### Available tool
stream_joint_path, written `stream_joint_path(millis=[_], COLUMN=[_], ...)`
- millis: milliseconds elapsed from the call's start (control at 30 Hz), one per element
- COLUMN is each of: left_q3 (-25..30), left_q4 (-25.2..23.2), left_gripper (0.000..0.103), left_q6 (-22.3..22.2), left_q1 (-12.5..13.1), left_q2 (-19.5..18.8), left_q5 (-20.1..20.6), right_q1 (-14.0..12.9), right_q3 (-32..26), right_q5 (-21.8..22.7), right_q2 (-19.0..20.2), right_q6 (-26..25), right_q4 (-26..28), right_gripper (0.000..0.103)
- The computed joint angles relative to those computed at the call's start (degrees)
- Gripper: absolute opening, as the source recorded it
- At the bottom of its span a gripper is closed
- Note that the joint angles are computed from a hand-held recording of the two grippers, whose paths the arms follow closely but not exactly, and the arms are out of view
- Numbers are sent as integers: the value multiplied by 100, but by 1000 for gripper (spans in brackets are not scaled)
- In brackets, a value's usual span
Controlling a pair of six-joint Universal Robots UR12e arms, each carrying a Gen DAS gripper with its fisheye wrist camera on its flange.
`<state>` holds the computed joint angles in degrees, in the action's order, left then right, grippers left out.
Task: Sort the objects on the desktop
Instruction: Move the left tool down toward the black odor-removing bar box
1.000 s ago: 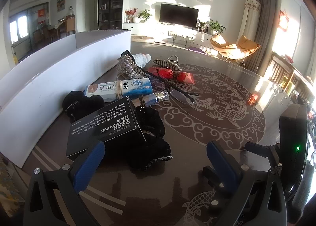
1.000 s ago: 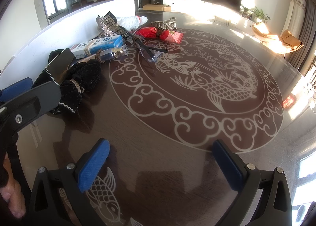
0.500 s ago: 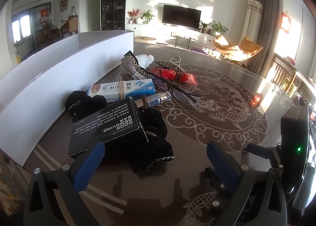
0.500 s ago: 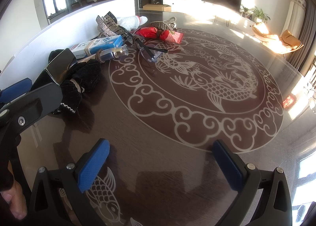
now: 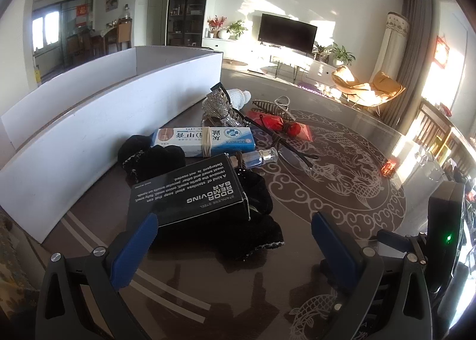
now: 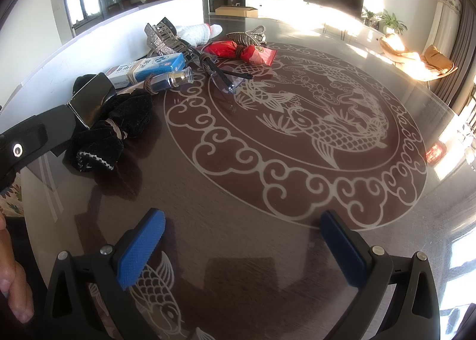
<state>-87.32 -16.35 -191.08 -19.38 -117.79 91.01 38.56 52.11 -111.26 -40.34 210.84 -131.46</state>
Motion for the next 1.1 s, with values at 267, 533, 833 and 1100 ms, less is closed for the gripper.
stream_joint_path(millis=[267, 533, 833, 1100], left_q3=[-48, 69, 659, 767], left_q4=[-547, -889, -1653, -1669], left_gripper=[103, 103, 103, 103], left_q6=[478, 108, 338, 630], left_q1=[148, 290, 222, 246], left_q2=[163, 119, -241, -298], left_q5=[-123, -286, 499, 543], right_q1=[-1, 0, 0, 0], right_q3=[1, 5, 9, 8], right_q5=[4, 3, 4, 3], right_q2=[0, -2, -5, -4], right_q6=[0, -1, -2, -3], right_q4=[-4, -6, -8, -7], right_gripper=[103, 103, 103, 103])
